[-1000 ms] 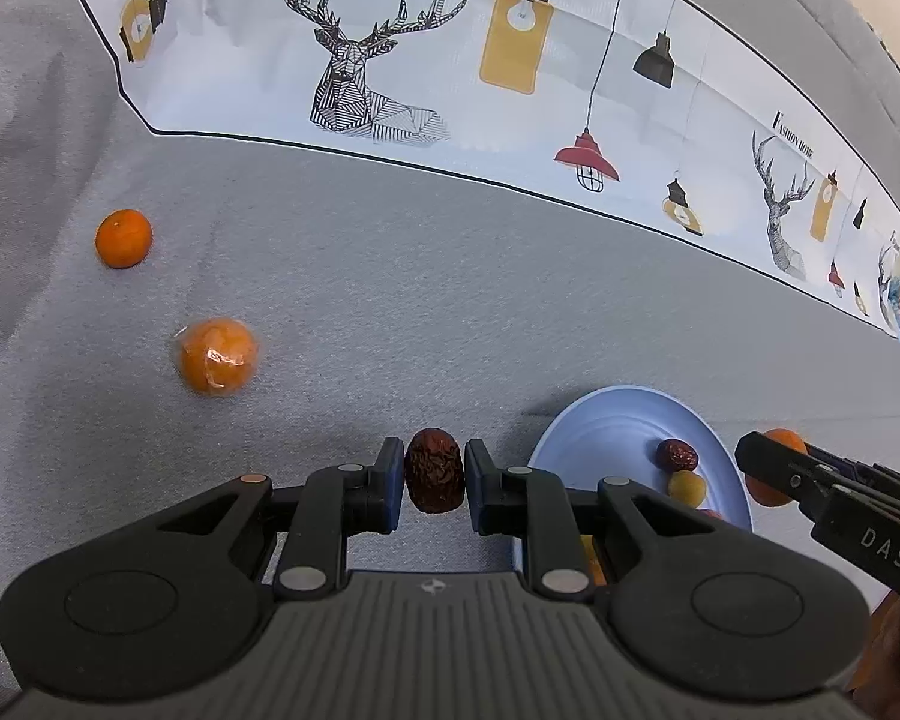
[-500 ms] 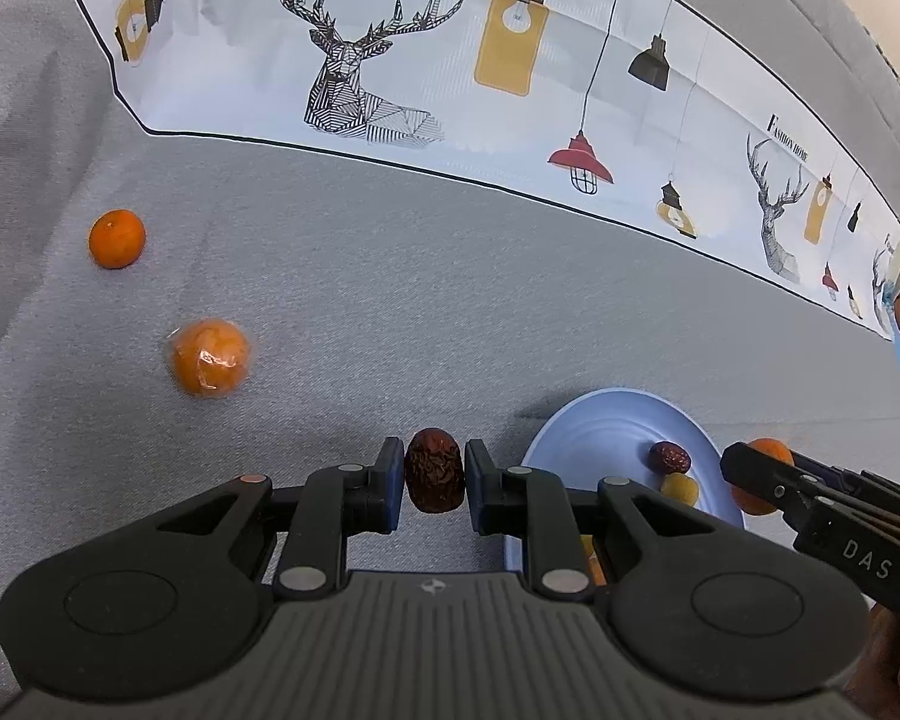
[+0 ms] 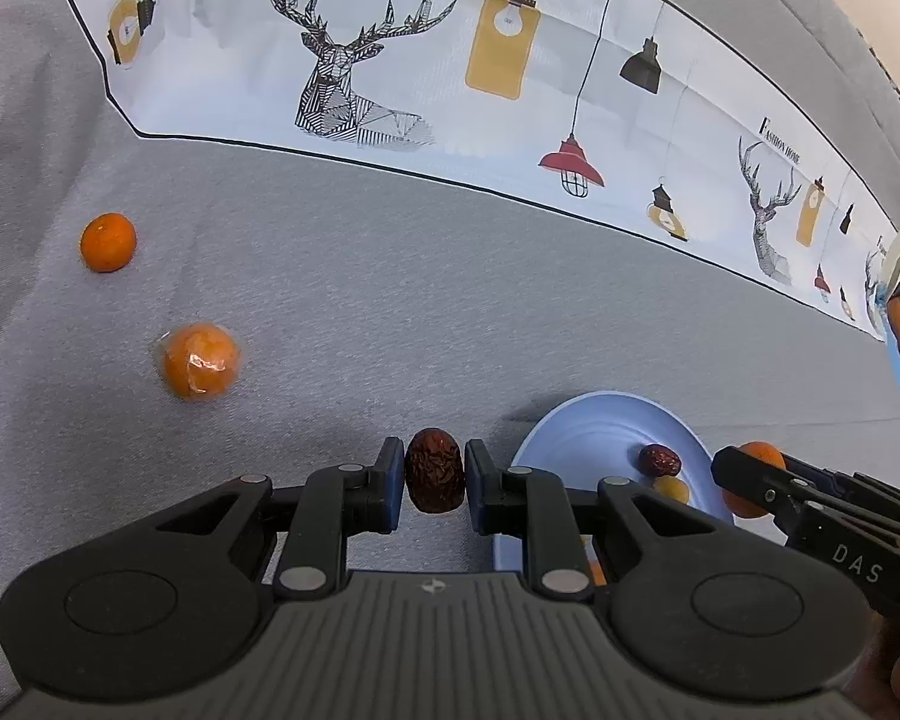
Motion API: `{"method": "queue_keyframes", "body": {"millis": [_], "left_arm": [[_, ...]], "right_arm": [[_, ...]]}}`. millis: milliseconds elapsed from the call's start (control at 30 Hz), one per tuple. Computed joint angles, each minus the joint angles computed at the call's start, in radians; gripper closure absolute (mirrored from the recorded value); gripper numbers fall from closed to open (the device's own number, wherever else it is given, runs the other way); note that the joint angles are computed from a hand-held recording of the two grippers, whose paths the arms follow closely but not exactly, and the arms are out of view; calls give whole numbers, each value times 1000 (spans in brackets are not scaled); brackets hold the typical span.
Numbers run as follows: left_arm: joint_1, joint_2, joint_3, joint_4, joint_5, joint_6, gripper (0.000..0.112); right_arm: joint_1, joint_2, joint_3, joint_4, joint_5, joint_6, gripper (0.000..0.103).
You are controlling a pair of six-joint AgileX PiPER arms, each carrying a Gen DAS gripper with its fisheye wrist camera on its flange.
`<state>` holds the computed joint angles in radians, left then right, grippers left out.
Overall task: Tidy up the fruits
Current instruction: 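Carry the date and the orange over the blue plate with both tools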
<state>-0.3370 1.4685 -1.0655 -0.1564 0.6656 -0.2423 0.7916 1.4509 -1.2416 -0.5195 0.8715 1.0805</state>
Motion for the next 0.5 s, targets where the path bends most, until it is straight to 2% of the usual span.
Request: {"method": "queue_keyframes", "body": {"millis": [100,333,500], "left_arm": [[10,2,4,-51,-1,52,89],[-3,14,4,-272,11,308,89],[-61,14,29,-386,-29,442,89]], "right_arm": [[5,3,-4,-20,20,20,67],[-17,4,-2,11,46,16,67],[-30,10,-9,46,56,-10,67]]}}
